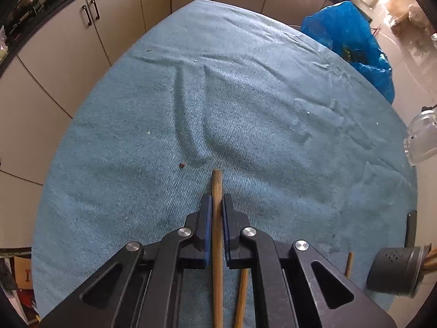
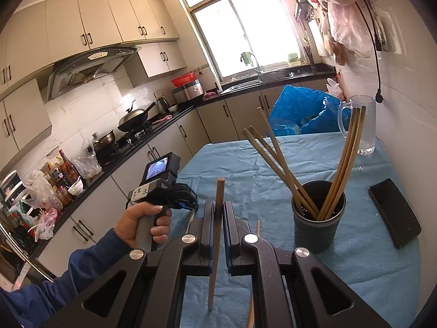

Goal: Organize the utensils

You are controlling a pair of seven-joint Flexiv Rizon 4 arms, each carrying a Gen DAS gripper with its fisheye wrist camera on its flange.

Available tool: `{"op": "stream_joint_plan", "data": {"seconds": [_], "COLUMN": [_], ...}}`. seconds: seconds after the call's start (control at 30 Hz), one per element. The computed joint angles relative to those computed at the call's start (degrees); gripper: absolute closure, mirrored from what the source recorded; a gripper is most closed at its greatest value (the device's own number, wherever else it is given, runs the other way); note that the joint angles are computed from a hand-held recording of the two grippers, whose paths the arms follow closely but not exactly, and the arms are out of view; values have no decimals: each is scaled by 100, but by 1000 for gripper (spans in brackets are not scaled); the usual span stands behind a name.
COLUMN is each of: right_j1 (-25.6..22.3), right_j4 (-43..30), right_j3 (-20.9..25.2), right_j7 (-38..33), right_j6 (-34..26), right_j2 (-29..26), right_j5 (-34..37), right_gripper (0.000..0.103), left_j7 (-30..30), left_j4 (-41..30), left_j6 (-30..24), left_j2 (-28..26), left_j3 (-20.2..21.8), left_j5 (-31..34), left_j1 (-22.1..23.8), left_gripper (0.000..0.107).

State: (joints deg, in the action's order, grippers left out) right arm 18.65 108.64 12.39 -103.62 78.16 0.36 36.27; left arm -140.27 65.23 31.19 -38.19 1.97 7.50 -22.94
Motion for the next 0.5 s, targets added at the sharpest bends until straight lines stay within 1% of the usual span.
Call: {"op": "stream_joint_plan", "data": {"seconds": [0.1, 0.2, 0.27, 0.33, 0.43, 0.5], "right_j1": [7, 27, 59, 94, 153, 194], "right_j4": [21, 76, 124, 168, 246, 287], "right_j3": [7, 8, 13, 9, -6, -27], "right_j7": [50, 77, 154, 198, 232, 274], "right_j6": [22, 76, 141, 208, 316, 364], "right_j2": [26, 85, 122, 159, 223, 256], "right_j5": [-9, -12, -83, -117, -153, -182], "right_gripper": [96, 96, 96, 96, 96, 96], "left_j7": [-47, -217, -391, -685, -1106, -1321], "left_j4": [414, 876, 1114, 1252, 1501, 1583], "left_j6": [425, 879, 1117, 1204, 1418, 1411], "left_j2": [304, 768, 1103, 1429, 1895, 2123], "left_j3": [3, 60, 117, 199, 175, 102], "left_j5": [83, 366, 700, 1194, 1892, 2300], "left_j1": [-55, -234, -413, -658, -897, -1001], "left_gripper": [100, 100, 100, 100, 100, 100]}}
